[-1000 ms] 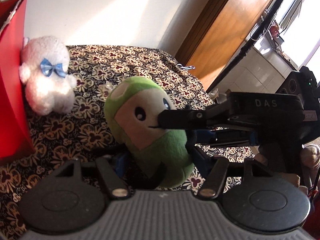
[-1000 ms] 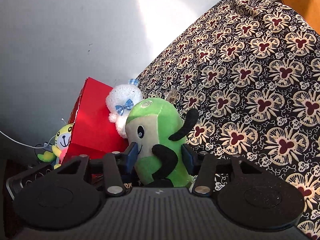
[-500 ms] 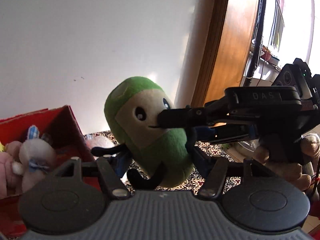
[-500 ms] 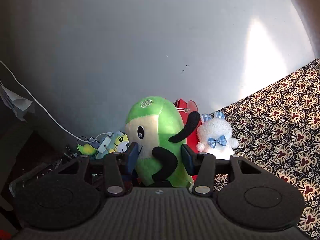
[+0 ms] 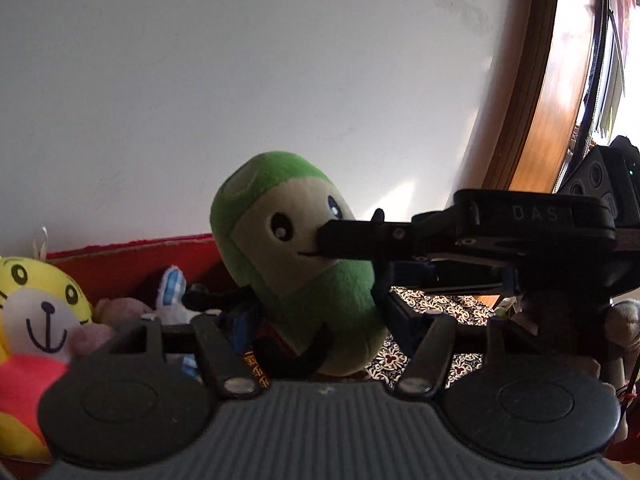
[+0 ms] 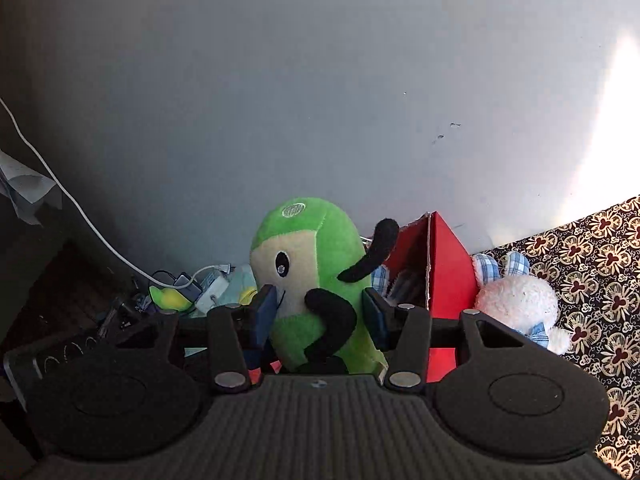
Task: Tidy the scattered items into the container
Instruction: 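Lower the green bean plush into the box beside the tiger plush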
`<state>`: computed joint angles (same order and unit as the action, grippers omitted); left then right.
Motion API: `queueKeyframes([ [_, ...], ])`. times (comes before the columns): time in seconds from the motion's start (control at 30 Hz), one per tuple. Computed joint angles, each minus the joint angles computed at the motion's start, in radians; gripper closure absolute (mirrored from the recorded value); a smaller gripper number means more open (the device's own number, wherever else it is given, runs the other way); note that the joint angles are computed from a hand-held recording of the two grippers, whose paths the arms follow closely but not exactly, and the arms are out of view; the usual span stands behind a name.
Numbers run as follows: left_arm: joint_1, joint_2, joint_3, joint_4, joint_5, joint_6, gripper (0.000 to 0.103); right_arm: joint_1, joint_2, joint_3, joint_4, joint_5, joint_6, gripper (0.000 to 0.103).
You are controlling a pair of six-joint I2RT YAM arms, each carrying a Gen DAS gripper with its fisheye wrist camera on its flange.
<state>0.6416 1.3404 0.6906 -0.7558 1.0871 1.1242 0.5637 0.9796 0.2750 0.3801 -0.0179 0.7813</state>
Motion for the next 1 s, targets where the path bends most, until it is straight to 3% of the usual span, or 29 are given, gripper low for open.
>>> queueKeyframes([
  [0.2, -0.074, 0.135, 0.014, 0.164, -0.093, -0.105, 0.037, 0.078, 0.160, 0.111, -0.096, 0.151, 0.002, 0.056],
  [0.37, -0.124, 0.146, -0.043, 0.337, -0.189, -0.176, 0.037, 0.141, 0.239, 0.186, -0.201, 0.262, -0.004, 0.066],
  [0.63, -0.132, 0.113, -0.103, 0.423, -0.200, -0.169, 0.037, 0.183, 0.198, 0.180, -0.254, 0.353, -0.004, 0.069],
  [0.9, -0.129, 0.048, -0.156, 0.481, -0.192, -0.179, 0.037, 0.146, 0.147, 0.141, -0.180, 0.288, -0.016, 0.069],
  [1.0, -0.173, 0.018, -0.189, 0.527, -0.251, -0.200, 0.038, 0.165, 0.200, 0.175, -0.157, 0.293, -0.050, 0.070],
])
